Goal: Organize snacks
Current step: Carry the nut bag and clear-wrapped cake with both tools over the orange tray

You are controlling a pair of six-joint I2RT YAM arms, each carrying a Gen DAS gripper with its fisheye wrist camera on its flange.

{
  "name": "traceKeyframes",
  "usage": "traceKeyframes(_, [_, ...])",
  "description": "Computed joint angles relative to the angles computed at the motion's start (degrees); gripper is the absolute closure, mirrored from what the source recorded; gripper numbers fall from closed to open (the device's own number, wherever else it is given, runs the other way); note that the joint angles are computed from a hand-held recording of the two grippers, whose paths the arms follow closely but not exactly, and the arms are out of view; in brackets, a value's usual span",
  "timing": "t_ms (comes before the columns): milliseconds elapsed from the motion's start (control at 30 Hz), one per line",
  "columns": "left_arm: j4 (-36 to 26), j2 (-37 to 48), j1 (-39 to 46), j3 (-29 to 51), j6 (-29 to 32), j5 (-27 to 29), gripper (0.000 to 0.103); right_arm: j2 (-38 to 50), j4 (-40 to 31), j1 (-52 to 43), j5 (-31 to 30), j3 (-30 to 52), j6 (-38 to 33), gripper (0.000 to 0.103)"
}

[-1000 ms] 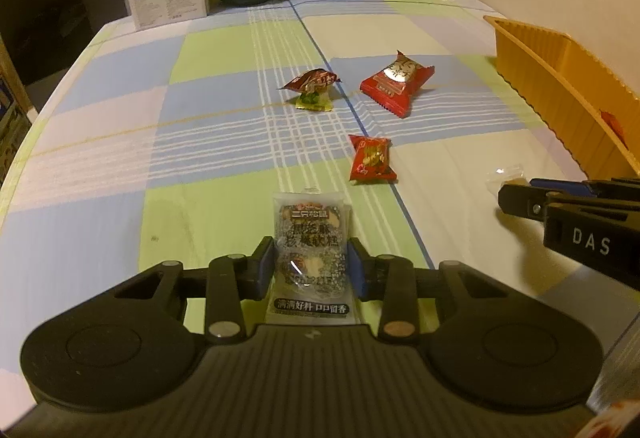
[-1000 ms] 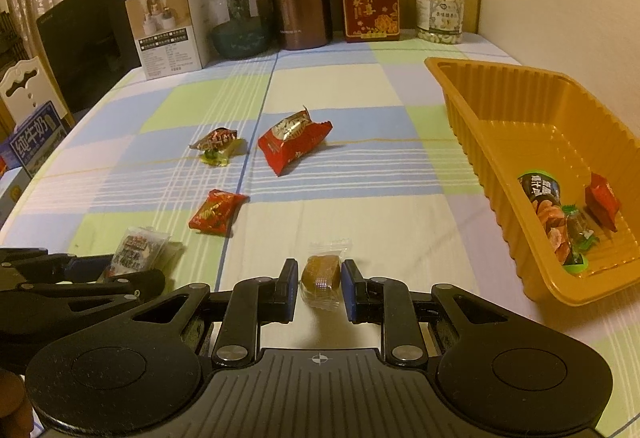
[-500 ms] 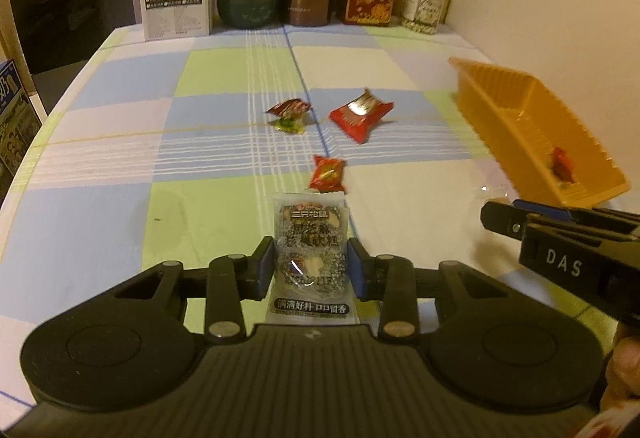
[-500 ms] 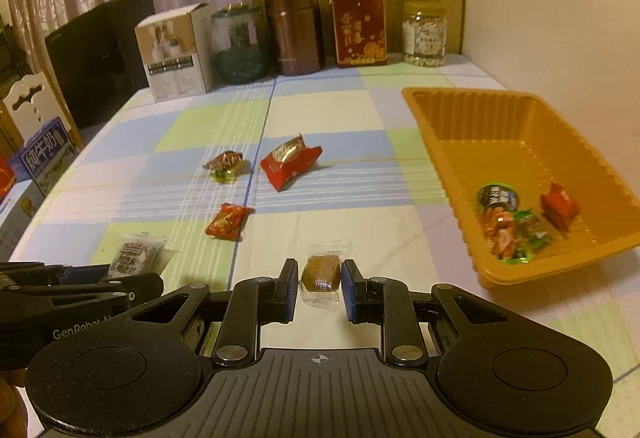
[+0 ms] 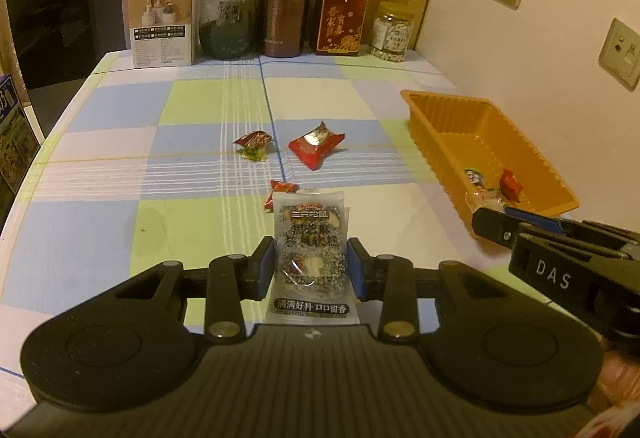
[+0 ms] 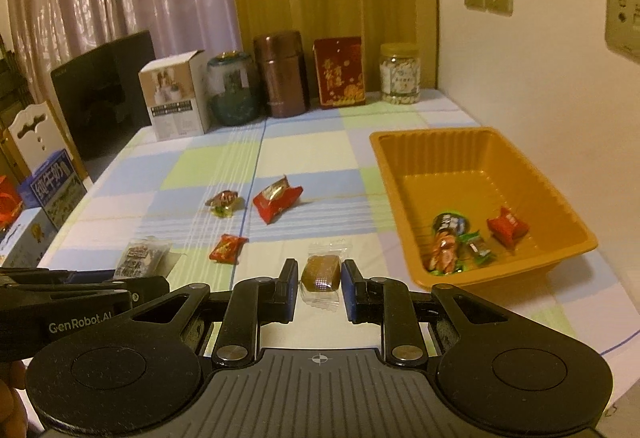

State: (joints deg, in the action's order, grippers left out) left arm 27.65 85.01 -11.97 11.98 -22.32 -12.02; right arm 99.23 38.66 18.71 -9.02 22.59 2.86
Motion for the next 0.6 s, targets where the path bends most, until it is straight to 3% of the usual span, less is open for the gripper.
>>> traceKeyframes(600, [-7.2,-5.7,-7.4,2.4,-2.9,-3.7,0.069,-6.7,-2.1,-6.0,-3.6,-3.2,-1.8,0.079])
